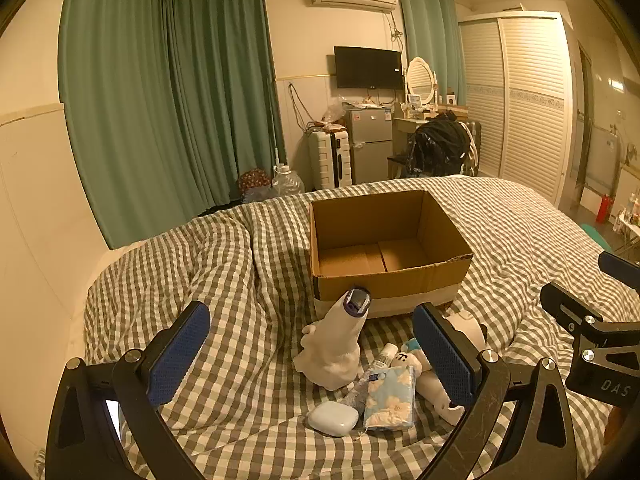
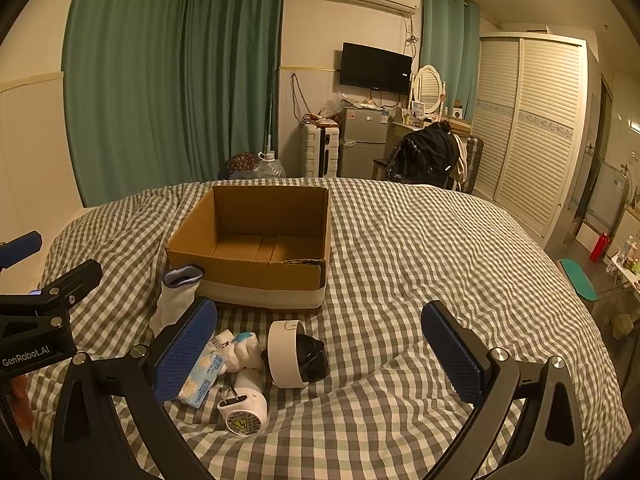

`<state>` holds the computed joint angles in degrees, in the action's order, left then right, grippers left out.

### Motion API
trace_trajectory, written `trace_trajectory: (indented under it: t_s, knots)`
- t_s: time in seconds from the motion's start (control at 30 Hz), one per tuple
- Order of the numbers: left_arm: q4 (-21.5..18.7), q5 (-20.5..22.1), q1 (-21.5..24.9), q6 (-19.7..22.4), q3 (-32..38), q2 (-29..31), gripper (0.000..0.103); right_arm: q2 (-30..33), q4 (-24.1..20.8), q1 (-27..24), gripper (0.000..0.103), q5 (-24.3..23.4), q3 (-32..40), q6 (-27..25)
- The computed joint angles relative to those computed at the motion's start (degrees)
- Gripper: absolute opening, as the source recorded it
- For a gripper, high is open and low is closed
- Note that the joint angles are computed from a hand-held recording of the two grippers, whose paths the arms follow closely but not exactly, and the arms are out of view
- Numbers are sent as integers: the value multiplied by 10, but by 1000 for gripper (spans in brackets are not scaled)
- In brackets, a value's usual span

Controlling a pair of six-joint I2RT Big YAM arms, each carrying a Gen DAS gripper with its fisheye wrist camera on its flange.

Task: Organize objects

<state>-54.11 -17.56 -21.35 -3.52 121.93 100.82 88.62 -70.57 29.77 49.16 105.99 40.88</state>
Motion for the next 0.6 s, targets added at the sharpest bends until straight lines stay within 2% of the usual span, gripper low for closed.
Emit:
trace_trajectory:
  t_s: [0.37,0.6]
  knots:
    - [-4,6,1,7,4,1,103,4,-7,2,103,4,5,7]
    - [-7,7,2,10,6,2,103,17,-39,3,103,12,23,36]
